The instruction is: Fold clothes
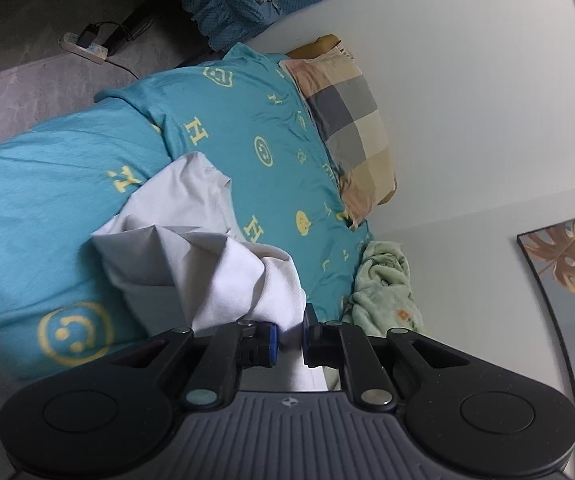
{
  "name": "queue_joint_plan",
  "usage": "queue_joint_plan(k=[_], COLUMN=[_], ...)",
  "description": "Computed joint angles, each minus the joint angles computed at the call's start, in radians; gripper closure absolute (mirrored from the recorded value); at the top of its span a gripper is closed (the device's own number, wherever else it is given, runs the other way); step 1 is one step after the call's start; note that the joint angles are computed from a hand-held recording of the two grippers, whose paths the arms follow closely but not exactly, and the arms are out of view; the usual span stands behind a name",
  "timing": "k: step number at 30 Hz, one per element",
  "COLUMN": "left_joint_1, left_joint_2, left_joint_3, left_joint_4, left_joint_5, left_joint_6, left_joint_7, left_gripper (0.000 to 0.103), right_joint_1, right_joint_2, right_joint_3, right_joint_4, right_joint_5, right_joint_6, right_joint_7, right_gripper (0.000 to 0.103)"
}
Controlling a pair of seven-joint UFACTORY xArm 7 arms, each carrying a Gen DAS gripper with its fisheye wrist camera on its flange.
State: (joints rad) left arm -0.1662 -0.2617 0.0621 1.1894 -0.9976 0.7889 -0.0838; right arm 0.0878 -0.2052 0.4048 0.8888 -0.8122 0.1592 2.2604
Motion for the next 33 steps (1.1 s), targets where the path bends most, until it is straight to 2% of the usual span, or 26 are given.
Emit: queue_joint_plan(k=[2,4,7,11,14,18,27,29,32,33], left_joint_1=[-0.005,0.002,0.026,0.066,0.09,0.117,0.139,0.145,0.155,0.159], left_joint_2=[0.071,0.141,0.255,0.427,0.563,0.722,1.016,1.04,1.048,1.043], left_joint_3=[-0.004,-0.019,-0.052,-0.101,-0.133,-0.179,-0.27,-0.289,-0.309,-0.317], left_joint_4=[0.061,0.126,0.233,0.396,0.527,0.673,1.008,1.034,1.035,1.026], left_joint_5=[-0.02,-0.029,-0.02,0.023,0.078,0.143,0.343,0.372,0.394,0.393], left_joint_6=[-0.013,-0.023,-0.034,-0.034,-0.026,-0.029,0.012,0.017,0.015,0.014], left_joint_7=[-0.002,-0.01,-0.026,-0.063,-0.081,-0.06,-0.01,0.009,0.043,0.055], left_gripper=[0.091,0.091,0.091,0.09,0.09,0.089,0.089,0.087,0.079,0.07], right_joint_1=[-0.022,-0.003,0.029,0.046,0.045,0.049,0.118,0.138,0.161,0.17], right_joint_2=[0.052,0.119,0.228,0.383,0.5,0.635,0.838,0.857,0.866,0.865], right_joint_3=[-0.01,-0.047,-0.098,-0.123,-0.122,-0.134,-0.212,-0.234,-0.26,-0.269], right_joint_4=[0.038,0.1,0.204,0.351,0.467,0.574,0.798,0.825,0.842,0.847], right_joint_5=[-0.029,-0.019,0.05,0.191,0.281,0.364,0.434,0.448,0.479,0.486], right_joint_6=[-0.023,-0.019,-0.003,0.028,0.062,0.04,0.103,0.122,0.131,0.136], right_joint_7=[0.011,-0.031,-0.147,-0.341,-0.469,-0.587,-0.787,-0.816,-0.851,-0.864], right_gripper=[0.093,0.093,0.093,0.093,0.093,0.093,0.092,0.091,0.09,0.089])
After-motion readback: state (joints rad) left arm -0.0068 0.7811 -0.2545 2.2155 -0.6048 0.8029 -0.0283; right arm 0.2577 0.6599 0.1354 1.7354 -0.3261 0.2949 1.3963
